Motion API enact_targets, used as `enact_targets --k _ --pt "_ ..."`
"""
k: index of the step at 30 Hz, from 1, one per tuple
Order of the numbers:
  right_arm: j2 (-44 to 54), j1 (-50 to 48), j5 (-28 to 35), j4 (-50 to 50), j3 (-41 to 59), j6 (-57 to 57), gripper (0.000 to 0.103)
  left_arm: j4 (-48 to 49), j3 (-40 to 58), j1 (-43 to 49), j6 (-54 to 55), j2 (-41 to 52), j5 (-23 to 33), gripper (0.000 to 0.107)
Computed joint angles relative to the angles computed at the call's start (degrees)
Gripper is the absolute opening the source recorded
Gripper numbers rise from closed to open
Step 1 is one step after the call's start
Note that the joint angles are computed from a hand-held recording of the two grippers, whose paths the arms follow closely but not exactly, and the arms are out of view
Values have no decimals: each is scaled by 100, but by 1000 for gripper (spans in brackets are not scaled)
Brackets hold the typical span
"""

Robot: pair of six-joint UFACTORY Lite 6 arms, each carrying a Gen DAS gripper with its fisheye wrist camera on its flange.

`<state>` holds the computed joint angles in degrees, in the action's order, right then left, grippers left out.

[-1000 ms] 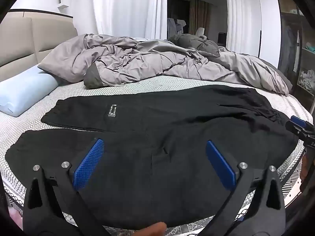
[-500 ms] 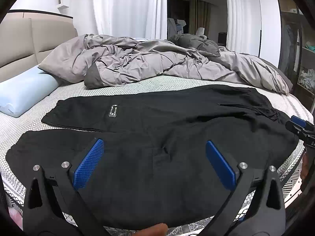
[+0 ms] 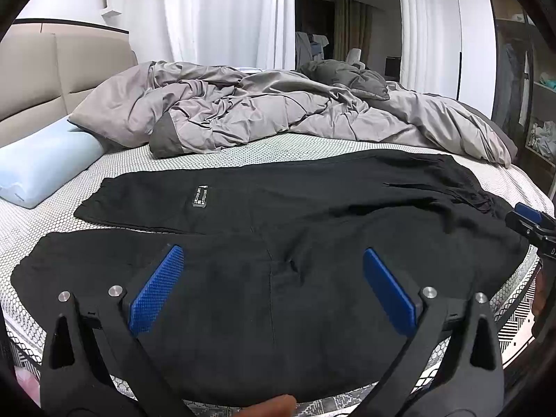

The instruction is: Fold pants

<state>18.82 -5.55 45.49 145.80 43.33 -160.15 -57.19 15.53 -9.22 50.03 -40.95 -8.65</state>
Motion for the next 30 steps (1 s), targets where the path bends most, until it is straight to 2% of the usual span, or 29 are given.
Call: enact_targets --k 5,30 --pt "-15 -6 -7 -10 1 13 103 174 14 -8 -178 52 -27 103" --pt "-34 -31 9 -14 -19 7 103 -150 -9 -58 149 -3 -56 103"
